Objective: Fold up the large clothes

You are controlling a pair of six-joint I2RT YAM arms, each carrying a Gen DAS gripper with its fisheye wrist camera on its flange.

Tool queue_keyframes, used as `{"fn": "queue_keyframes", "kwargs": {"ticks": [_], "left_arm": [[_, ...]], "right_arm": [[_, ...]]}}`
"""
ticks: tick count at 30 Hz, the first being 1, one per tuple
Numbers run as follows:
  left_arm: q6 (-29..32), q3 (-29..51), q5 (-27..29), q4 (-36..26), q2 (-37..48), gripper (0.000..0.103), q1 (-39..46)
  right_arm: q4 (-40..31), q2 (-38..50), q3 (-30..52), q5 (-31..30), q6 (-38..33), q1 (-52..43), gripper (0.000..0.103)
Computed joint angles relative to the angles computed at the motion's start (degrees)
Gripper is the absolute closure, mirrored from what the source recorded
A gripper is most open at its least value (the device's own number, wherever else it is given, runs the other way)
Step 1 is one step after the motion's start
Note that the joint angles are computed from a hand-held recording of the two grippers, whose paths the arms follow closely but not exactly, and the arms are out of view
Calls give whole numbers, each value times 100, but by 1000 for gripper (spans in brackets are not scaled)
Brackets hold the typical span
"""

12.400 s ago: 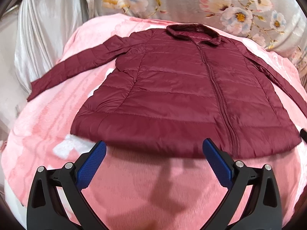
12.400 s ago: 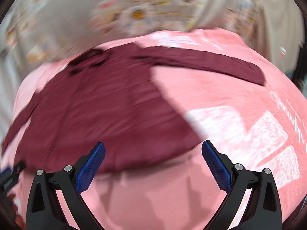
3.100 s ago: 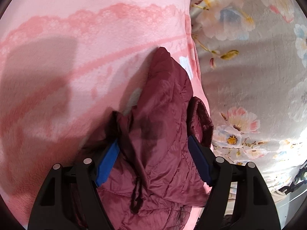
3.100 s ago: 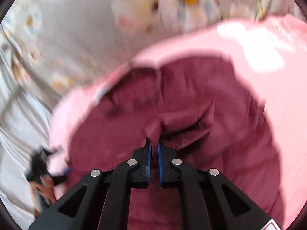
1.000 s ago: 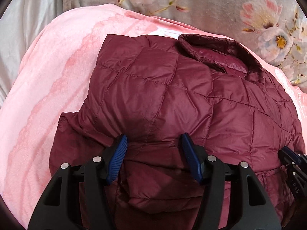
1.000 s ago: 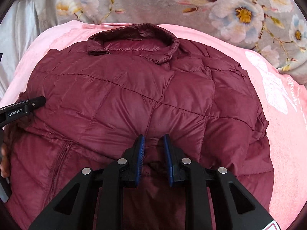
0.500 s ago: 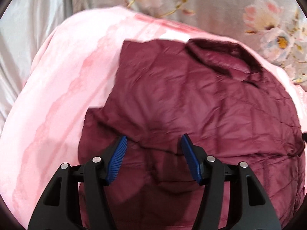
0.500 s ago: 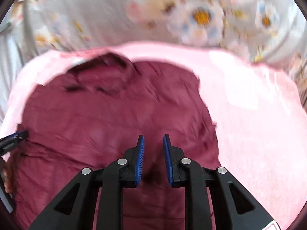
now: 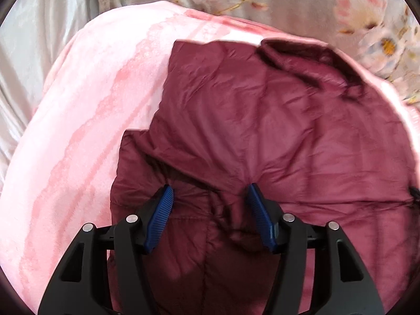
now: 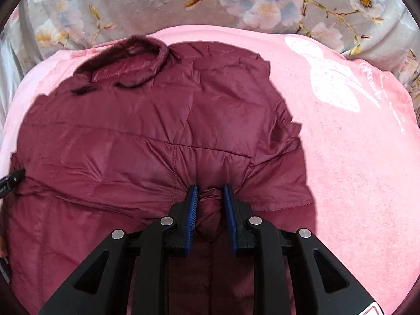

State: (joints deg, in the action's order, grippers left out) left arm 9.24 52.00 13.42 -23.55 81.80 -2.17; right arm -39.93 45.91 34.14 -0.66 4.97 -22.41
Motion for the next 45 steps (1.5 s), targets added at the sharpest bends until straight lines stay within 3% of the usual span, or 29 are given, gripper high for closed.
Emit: {"fn": "queue_keyframes", "kwargs": {"ticks": [3, 5, 8, 12, 15, 18, 19, 20, 21, 23, 29, 33, 38, 45], "left_arm": [[-97, 523, 703, -373, -120, 44, 77], [-384, 1202, 1307, -600, 167, 29, -49], [-1202, 2270, 2288, -683, 1118, 22, -226], [-2327, 3854, 2756, -1210, 2739, 22, -476], [-2963, 4440, 2763, -1145, 3492, 26, -620], [-2886, 4722, 2537, -1170, 3782, 45, -803], [-2696, 4837, 2552, -1282, 3870, 58, -880], [-2513, 4864, 2562, -1408, 3883, 79, -906], [-2186, 4974, 2478, -1672, 3928, 88, -984], [-1912, 4954, 2402, -1766, 3888, 98, -1001], [-1249, 4086, 2415, -1413, 3330, 99, -752], [-914, 3469, 2057, -947, 3148, 99, -868], [-835, 3299, 2039, -575, 3252, 99, -889], [-803, 3190, 2017, -555, 3153, 98, -849]], "right_arm": [[-211, -43, 557, -897, 59, -372, 77], [-110, 365, 968, -1385, 254, -320, 63], [546, 1241, 1317, -2162, 725, -180, 58], [1468, 2610, 1715, -2477, 1427, 79, 58], [1902, 3425, 1968, -2720, 1927, 50, 58], [2272, 4097, 2171, -2795, 2322, 59, 58], [2310, 4293, 2275, -2733, 2341, 99, 60], [2326, 4426, 2357, -2653, 2345, 141, 73], [2326, 4507, 2426, -2681, 2286, 160, 92], [2240, 4439, 2460, -2675, 1988, 168, 94], [2214, 3171, 1763, -2009, 893, 214, 97], [2249, 3404, 1577, -1240, 453, 566, 97], [2514, 3777, 1498, -1307, 394, 472, 96], [2093, 3778, 1680, -1728, 393, 265, 92]]}}
